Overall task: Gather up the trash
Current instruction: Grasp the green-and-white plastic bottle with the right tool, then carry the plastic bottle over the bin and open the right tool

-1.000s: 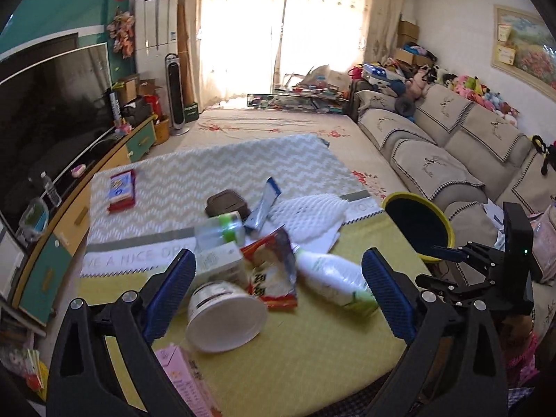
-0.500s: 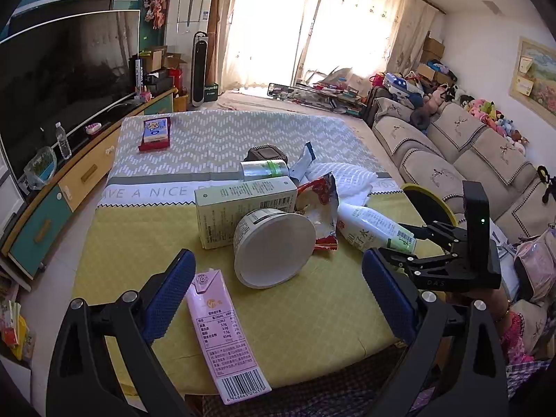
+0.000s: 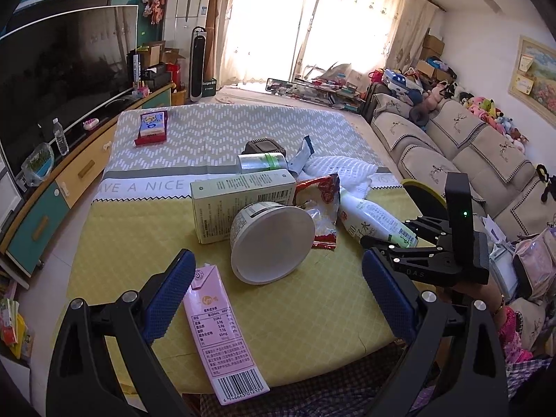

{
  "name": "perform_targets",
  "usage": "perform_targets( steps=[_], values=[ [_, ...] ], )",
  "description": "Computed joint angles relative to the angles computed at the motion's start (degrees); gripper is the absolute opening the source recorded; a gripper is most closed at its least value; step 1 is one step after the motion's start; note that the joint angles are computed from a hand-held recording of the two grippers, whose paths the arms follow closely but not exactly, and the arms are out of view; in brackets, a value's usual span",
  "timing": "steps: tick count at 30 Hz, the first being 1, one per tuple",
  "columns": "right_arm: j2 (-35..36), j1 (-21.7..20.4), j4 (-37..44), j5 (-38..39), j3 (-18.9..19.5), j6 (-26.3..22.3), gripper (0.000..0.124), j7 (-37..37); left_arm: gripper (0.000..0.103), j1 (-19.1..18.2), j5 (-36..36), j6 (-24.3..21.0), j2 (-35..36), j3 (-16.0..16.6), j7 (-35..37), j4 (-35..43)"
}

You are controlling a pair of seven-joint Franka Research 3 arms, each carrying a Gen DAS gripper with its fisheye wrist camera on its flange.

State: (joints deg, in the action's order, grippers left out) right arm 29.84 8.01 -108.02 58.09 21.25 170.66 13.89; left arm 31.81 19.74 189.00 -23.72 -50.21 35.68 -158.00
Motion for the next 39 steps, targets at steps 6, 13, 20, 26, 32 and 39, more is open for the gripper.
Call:
perform_targets(
  steps=[6, 13, 20, 26, 32, 39],
  values=[
    [-2.9, -1.5, -2.5, 4.2, 1.0, -2.3, 0.049, -4.1, 0.095, -0.2, -0.4, 0.4, 0.3, 0.4, 0.2, -0.2],
    [-7.1, -1.2, -5.1, 14.8, -0.4, -3.5, 0.049, -11.9, 0.095, 0.9, -1.3, 1.0, 1.1, -0.6, 1.3, -0.1],
    [-9.2, -0.7, -5.0, 25.1, -5.1, -3.0, 0.049, -15.9, 0.095, 0.7, -2.2, 0.8, 1.2, -0.6, 2.1, -0.1],
    [-6.7, 0.3, -2.1, 21.4, -12.1, 0.2, 0.049, -4.2, 0.095, 1.4, -2.1, 0.3, 1.8, -1.2, 2.2, 0.5],
    [1.1, 4.4, 3.2, 0.4, -22.0, 1.3, 0.049, 24.0, 0.095, 2.5, -1.0, -0.6, 2.6, -2.1, 1.6, 1.5],
    [11.2, 7.2, 13.9, -14.2, -30.0, -4.1, 0.050, 43.9, 0.095, 4.7, 1.4, -1.8, 3.3, -4.0, -0.6, 2.6]
  ],
)
